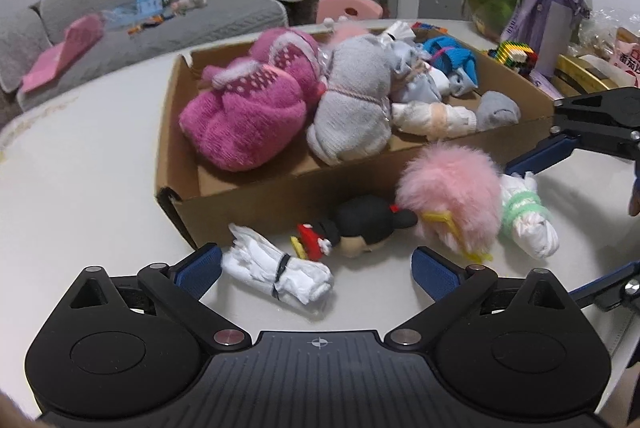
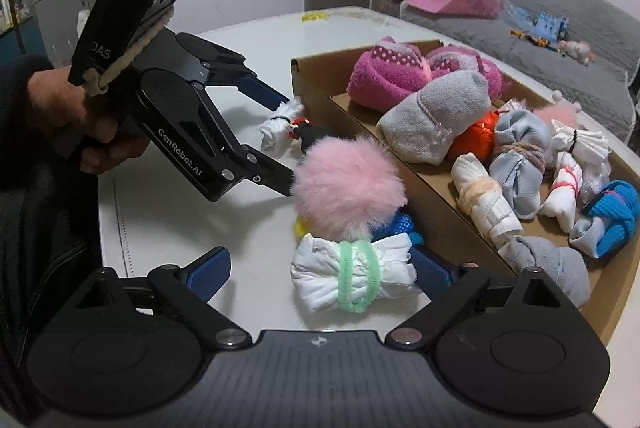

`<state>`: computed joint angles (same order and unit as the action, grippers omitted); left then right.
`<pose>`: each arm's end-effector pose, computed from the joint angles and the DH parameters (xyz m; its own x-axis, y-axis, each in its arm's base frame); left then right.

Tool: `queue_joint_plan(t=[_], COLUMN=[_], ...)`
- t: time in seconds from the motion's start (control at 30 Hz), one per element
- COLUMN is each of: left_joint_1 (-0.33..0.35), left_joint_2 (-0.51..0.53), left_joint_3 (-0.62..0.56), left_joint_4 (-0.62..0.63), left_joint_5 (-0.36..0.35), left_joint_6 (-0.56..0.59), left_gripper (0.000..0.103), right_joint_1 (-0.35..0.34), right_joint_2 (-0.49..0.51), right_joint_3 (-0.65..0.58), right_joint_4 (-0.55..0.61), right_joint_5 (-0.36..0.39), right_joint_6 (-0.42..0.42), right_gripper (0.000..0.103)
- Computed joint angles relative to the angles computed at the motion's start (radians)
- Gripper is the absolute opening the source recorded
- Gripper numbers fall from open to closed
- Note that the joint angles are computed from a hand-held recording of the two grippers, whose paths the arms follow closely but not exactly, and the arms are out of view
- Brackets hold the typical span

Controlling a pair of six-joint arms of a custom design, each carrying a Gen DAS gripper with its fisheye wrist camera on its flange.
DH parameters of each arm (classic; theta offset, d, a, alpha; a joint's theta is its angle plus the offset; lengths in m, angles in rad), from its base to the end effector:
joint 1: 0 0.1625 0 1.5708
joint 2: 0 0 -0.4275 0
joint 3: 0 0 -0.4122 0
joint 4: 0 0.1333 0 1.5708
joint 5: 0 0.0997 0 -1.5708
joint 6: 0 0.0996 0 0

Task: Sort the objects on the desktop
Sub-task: 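Grasp the white black-banded sock bundle with the left tool while the right tool grasps the green-tied white bundle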

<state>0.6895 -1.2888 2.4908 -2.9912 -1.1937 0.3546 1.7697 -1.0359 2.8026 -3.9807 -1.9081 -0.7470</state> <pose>-0.1889 -0.3760 0.1198 -0.3508 0.8408 -0.4123 0.9331 0.3509 -0.0784 0.1525 -0.2486 0.1106 -0.6001 -0.5270 0.6018 -0.7712 0.5811 -0.2601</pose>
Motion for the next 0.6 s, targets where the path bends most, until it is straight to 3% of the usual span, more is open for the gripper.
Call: queue_joint_plan(t=[0.27,0.4,0.6], left_joint_1=[0.022,0.026,0.018], left_joint_2=[0.046,0.042,0.027], left_joint_3=[-0.031,-0.031,-0.022], left_joint_4=[-0.014,-0.001,0.031], left_joint_5=[0.002,-0.02,-0.055], left_joint_6=[0.007,0.014,0.02], left_gripper=[0.103,0.102,0.102], right_joint_1=[-0.033,-0.041,-0.083], right_joint_2=[0.008,0.05,0.065], right_joint_3=[0.022,0.021,0.063], right_joint_4=[-0.073,-0.102,-0.181], right_joint_5=[0.007,0.007,0.062], right_joint_6=[-0.009,-0.024,-0.028], right_gripper=[0.092,0.074,0.067])
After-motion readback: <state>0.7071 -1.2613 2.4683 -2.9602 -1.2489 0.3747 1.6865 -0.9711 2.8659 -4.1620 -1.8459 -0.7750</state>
